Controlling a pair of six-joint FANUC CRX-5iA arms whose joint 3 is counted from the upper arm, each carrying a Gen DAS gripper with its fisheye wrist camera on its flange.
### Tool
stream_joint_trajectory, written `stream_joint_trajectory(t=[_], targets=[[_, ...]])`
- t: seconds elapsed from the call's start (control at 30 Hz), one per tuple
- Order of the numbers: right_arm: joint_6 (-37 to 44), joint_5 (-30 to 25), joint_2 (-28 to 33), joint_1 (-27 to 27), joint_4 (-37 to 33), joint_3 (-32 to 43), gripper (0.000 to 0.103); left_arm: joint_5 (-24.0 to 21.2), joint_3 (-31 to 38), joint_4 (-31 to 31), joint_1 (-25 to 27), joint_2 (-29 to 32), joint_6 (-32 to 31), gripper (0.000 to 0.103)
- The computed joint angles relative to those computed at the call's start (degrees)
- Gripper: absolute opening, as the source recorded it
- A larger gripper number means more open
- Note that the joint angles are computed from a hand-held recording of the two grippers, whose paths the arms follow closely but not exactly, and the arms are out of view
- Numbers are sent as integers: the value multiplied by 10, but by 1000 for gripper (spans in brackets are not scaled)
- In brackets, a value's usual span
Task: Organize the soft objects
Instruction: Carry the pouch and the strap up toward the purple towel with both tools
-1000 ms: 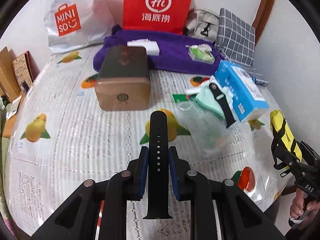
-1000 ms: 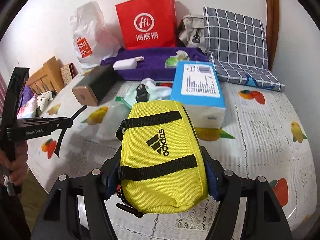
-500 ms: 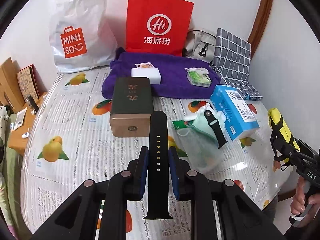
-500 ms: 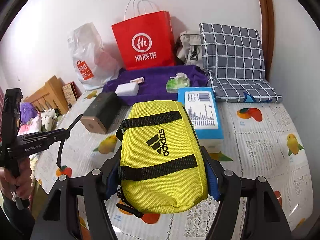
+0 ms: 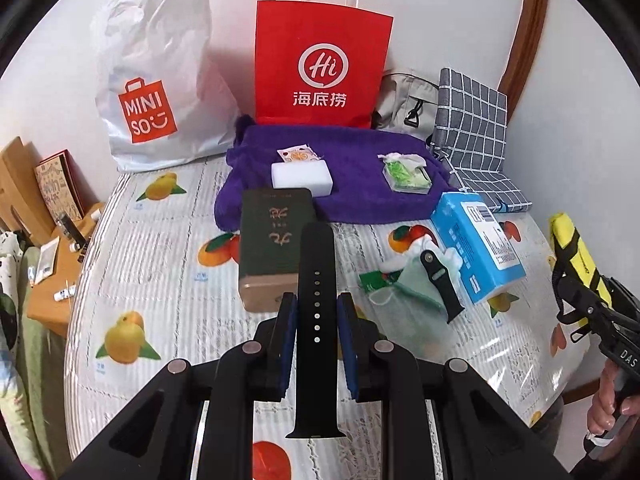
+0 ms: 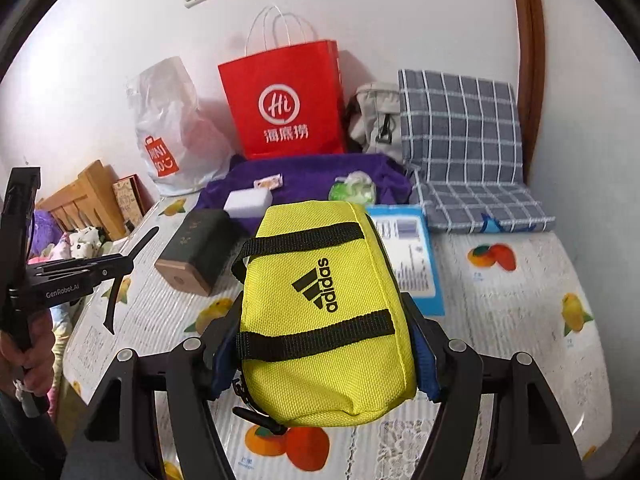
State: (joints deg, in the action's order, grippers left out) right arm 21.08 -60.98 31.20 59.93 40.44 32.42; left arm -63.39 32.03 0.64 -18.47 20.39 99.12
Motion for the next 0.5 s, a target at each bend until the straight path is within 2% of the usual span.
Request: stream_joint_trajectory(t=[0.5], targets=[[33,-22,42,-9,-3,79,70,-32,95,-1,12,56,-4,20]])
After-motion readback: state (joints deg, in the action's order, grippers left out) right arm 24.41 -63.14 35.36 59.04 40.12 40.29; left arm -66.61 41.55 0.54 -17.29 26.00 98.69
